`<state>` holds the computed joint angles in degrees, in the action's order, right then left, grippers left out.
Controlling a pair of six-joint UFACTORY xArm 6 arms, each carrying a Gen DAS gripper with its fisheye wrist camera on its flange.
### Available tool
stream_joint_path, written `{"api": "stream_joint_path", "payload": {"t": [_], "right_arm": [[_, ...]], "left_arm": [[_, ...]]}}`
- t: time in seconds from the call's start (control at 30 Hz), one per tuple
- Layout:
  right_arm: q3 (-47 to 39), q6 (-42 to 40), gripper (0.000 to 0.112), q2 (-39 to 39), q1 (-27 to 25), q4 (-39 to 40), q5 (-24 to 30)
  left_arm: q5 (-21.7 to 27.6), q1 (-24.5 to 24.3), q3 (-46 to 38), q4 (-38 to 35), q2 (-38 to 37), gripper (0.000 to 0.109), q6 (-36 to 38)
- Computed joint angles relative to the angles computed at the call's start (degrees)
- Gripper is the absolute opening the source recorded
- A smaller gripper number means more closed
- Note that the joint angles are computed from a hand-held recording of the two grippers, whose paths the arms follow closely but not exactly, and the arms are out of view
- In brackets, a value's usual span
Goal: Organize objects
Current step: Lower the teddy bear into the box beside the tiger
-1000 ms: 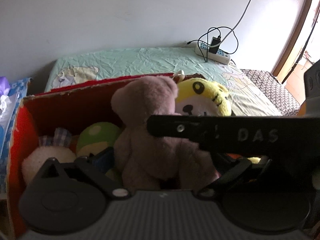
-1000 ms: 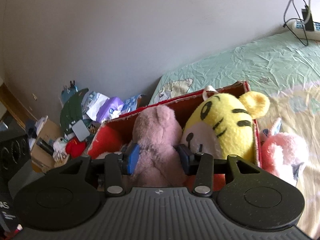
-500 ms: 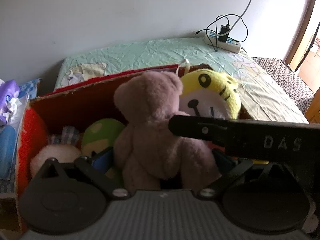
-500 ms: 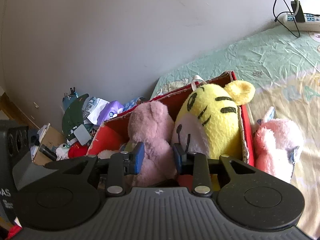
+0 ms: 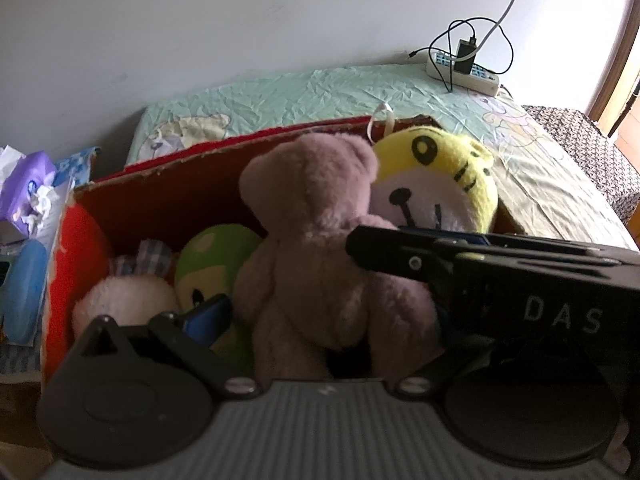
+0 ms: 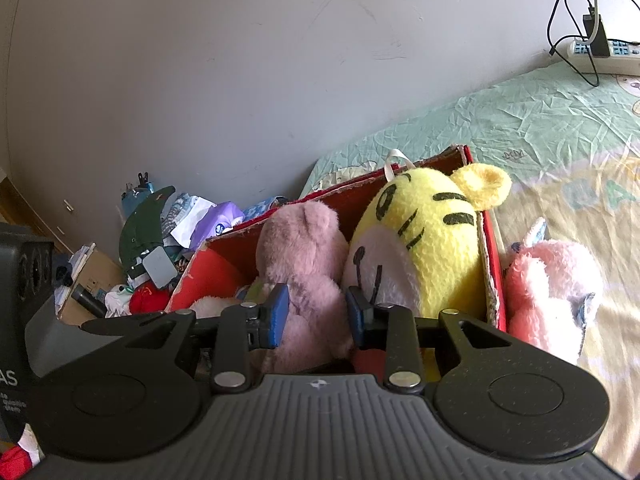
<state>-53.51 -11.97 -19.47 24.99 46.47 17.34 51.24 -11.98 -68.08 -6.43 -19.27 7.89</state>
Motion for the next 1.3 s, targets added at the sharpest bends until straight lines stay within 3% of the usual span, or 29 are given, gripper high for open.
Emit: {"api": "stream_joint_path", "payload": {"t": [0.23, 0.8, 1.3], "right_arm": [[-0.7, -0.2, 0.032, 0.1, -0.7, -0.1, 1.4], [1.2, 0.7, 0.033, -0.8, 0.7, -4.5, -2.3], [1.8, -1.8, 0.032, -1.7, 1.3, -2.4, -2.0]], "left_arm": [[0.5, -1.0, -0.5, 3.3, 0.4, 0.102, -3.4], [-0.2, -2.8, 1.1, 9.9, -0.5, 0.103, -7.2], [-3.0, -1.6, 4.3, 7.9, -2.7, 0.103, -5.1]]}}
